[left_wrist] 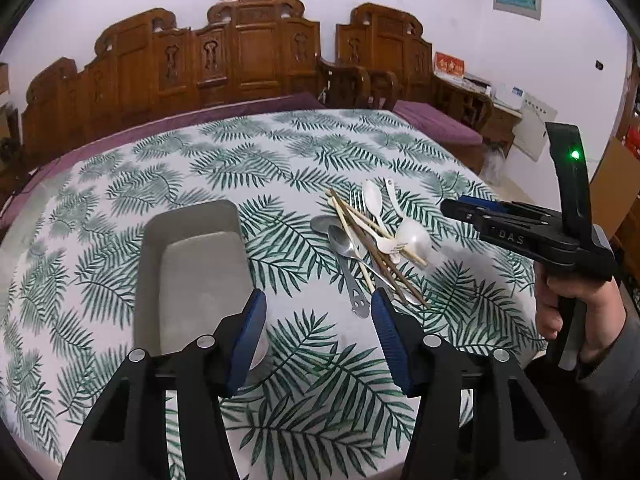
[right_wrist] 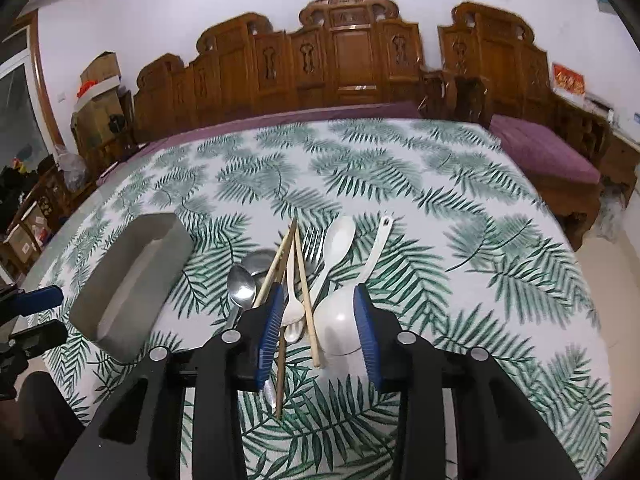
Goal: Organize utensils
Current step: 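Close the right tool on a white plastic spoon in the pile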
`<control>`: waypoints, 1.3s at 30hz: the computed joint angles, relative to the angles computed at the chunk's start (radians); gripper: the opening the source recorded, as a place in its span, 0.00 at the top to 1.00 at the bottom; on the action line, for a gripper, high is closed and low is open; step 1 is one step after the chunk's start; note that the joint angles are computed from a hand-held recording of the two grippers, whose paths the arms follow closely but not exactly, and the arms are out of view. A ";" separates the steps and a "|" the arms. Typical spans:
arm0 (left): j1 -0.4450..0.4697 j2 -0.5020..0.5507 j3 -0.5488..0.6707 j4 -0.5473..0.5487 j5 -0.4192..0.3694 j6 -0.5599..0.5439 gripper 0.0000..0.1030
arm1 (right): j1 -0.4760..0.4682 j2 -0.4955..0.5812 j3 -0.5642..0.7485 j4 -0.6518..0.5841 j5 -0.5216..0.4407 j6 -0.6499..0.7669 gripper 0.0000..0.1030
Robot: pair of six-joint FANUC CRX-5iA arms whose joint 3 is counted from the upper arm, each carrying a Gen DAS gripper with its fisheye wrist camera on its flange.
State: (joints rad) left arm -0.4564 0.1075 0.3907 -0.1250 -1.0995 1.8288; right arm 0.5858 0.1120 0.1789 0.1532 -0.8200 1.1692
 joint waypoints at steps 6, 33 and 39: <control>-0.004 0.037 0.010 0.001 -0.008 0.002 0.53 | -0.022 0.081 0.087 -0.130 -0.044 0.132 0.69; -0.034 0.120 0.091 -0.049 -0.068 0.061 0.53 | -0.052 0.116 0.114 -0.150 -0.072 0.067 0.98; -0.035 0.189 0.166 -0.047 -0.091 0.062 0.53 | -0.069 0.076 0.055 -0.072 -0.001 -0.018 0.98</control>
State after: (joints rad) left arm -0.4918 0.2967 0.5571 -0.1719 -1.1904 1.8905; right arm 0.5170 0.1882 0.2342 0.0808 -0.8206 1.1516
